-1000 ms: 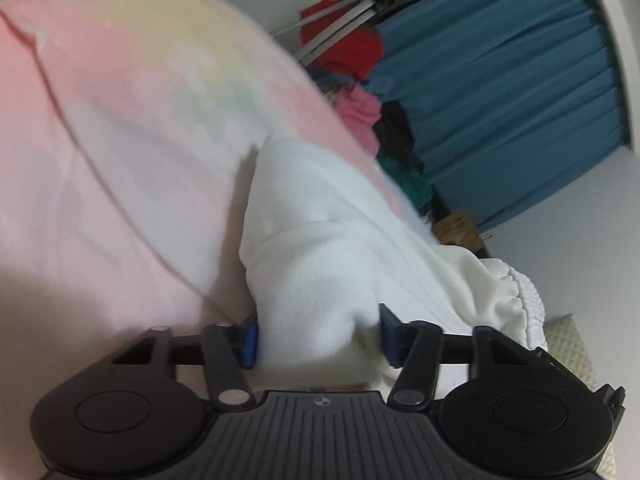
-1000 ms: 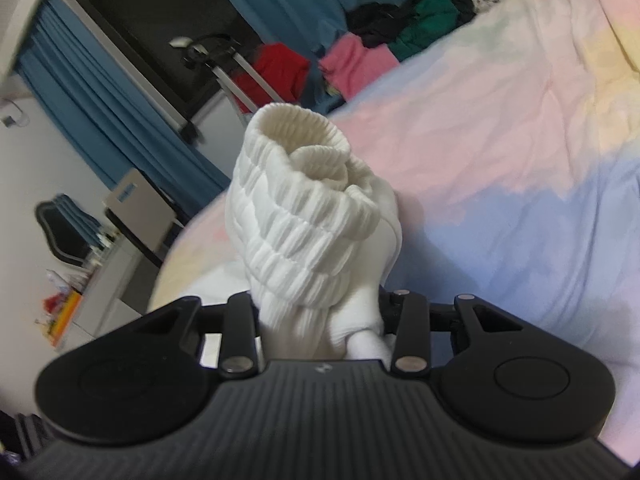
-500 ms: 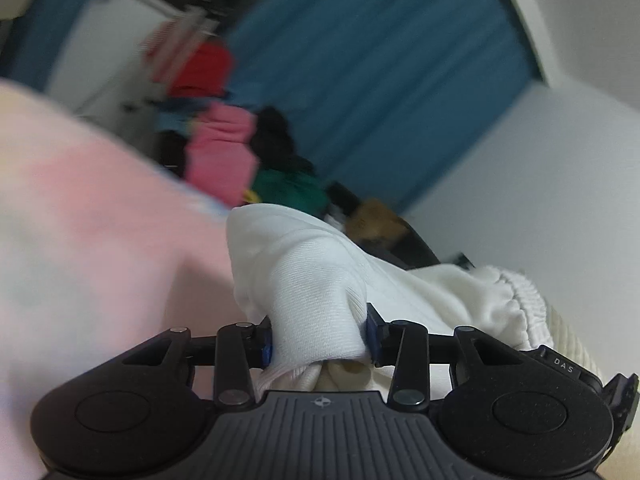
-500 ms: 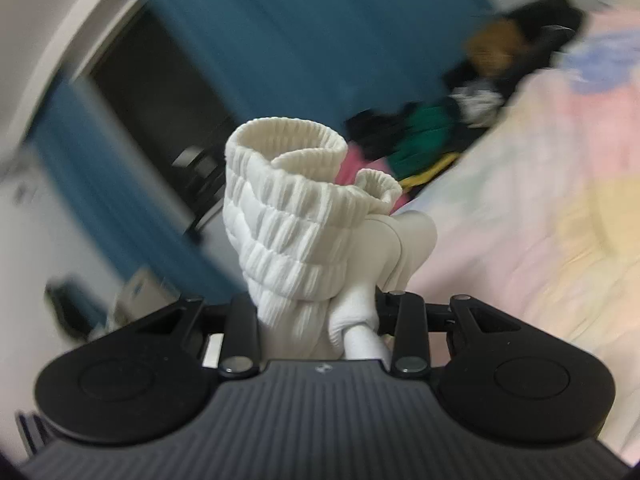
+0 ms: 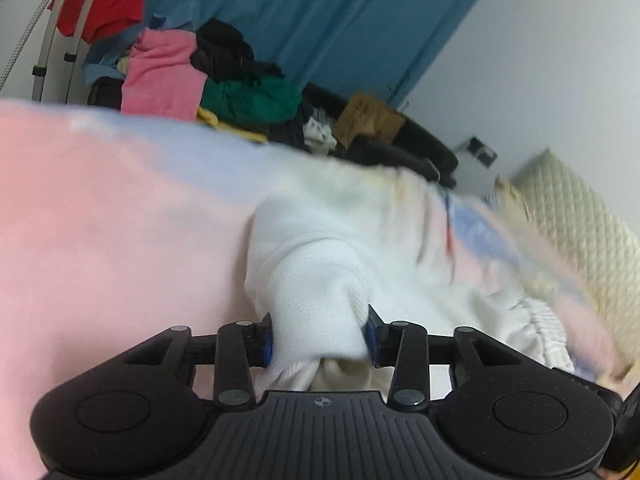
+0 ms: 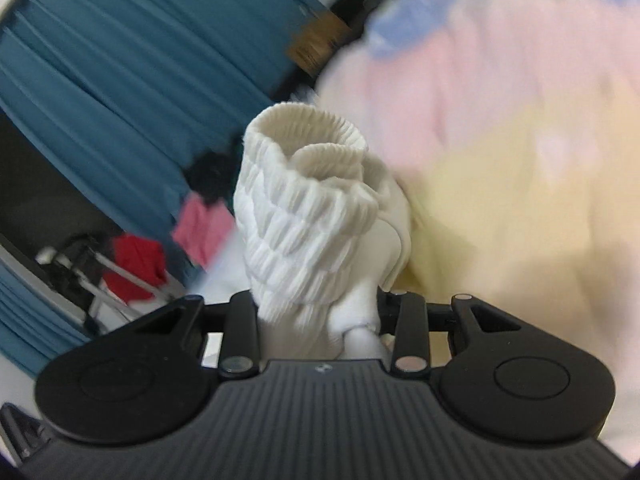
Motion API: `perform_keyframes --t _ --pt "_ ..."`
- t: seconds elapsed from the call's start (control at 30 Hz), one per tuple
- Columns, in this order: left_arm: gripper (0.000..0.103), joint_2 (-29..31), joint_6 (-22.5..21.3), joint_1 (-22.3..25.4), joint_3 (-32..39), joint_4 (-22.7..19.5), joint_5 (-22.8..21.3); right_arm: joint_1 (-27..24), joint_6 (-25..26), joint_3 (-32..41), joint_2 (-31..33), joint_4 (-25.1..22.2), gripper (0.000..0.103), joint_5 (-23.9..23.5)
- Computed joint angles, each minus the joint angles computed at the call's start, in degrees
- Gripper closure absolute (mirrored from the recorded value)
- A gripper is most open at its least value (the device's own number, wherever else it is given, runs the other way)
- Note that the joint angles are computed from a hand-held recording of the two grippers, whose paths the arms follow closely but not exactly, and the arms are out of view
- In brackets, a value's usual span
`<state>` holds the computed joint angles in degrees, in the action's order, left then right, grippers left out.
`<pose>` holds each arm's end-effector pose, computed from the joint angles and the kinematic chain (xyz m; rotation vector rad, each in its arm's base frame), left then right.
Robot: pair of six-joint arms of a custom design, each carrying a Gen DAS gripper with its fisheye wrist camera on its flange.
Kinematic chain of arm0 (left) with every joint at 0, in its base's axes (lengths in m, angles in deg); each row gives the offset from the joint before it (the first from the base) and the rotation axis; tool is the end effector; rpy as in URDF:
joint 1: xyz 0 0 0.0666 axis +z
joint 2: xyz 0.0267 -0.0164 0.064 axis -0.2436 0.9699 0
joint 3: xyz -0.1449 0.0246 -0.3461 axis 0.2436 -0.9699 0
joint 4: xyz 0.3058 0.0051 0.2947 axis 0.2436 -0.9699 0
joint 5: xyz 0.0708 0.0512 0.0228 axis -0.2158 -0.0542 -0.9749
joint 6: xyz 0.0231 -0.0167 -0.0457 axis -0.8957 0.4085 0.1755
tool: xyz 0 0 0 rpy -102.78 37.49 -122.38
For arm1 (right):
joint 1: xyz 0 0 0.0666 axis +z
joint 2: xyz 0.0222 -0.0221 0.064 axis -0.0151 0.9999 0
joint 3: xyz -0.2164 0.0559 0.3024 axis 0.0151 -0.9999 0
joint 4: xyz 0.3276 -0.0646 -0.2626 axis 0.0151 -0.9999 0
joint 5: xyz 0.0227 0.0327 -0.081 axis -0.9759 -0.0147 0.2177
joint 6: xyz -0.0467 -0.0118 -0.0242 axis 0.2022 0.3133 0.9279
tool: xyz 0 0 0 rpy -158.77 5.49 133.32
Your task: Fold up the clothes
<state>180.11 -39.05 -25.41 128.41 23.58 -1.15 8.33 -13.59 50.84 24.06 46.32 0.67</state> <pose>0.6334 -0.1488 0.3580 0.4658 2.2140 -0.8787 0.4480 0.0604 0.3541 1.1359 1.7498 0.4490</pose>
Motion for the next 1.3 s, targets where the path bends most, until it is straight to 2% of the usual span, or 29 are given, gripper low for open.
perform_keyframes --t 0.07,0.13,0.2,0.27,0.33,0.4,0.43,0.47,0.53,0.63,0.73,0.9,0.93,0.97,1.03,1.13,1.3 --pt "0.053 1.25 -3.39 1.16 -0.88 -0.32 1.10 1.31 -2.77 -3.99 -0.43 3.89 0.053 1.18" --pt "0.052 2.43 -4.48 1.45 -0.48 0.21 1.73 1.59 -5.29 -6.54 -0.57 6.55 0.044 0.44" --pt "0.050 1.91 -4.96 0.92 -0.31 -0.41 -0.06 1.08 -6.51 -6.01 -0.36 5.10 0.041 -0.91" --pt "0.044 0.66 -5.76 0.11 0.03 -2.50 -3.19 0.98 -7.46 -3.10 -0.39 -1.40 0.039 -1.51" --pt "0.039 -1.27 -7.82 -0.63 1.21 -7.04 -6.94 1.12 -8.46 0.45 -0.20 -8.98 0.039 -1.86" --pt "0.038 -2.98 -9.67 -1.41 2.67 -11.47 -10.76 1.78 -8.78 4.27 -0.16 -17.31 0.039 -1.17" --pt "0.033 -4.02 -10.42 -1.66 3.13 -13.14 -12.18 2.30 -8.62 5.86 -0.38 -20.87 0.039 -0.51" --pt "0.025 -5.82 -10.98 -1.51 2.51 -13.37 -12.24 3.00 -8.20 7.04 -0.94 -23.57 0.039 0.35" --pt "0.016 -9.98 -12.31 -1.07 0.41 -13.18 -11.82 4.53 -6.81 8.69 -2.43 -27.19 0.039 2.20" --pt "0.012 -15.86 -13.70 -0.58 -1.52 -14.40 -11.95 7.55 -2.78 11.14 -4.96 -30.78 0.039 5.76" --pt "0.001 -21.31 -14.94 -0.20 -2.88 -15.48 -11.51 12.01 3.00 13.70 -7.19 -33.50 0.039 11.25" --pt "0.000 -31.54 -16.83 1.43 -6.59 -16.98 -11.05 17.95 11.26 16.74 -10.12 -34.52 0.038 19.17" --pt "0.000 -33.45 -17.20 2.00 -7.13 -17.54 -10.56 19.37 12.63 17.11 -10.72 -34.64 0.034 20.42" --pt "0.000 -35.27 -17.63 2.65 -7.88 -18.00 -9.80 21.10 13.75 17.40 -11.35 -35.07 0.022 21.80" --pt "0.000 -39.05 -17.84 4.19 -10.01 -17.85 -8.39 25.50 14.48 17.89 -12.43 -36.80 0.009 26.51" --pt "0.000 -44.98 -18.01 7.02 -14.02 -16.27 -6.04 30.73 15.18 16.68 -13.45 -36.50 0.008 32.71" --pt "0.000 -51.24 -16.30 12.26 -21.18 -13.01 -1.36 36.12 14.24 14.16 -13.12 -35.60 0.008 39.12"
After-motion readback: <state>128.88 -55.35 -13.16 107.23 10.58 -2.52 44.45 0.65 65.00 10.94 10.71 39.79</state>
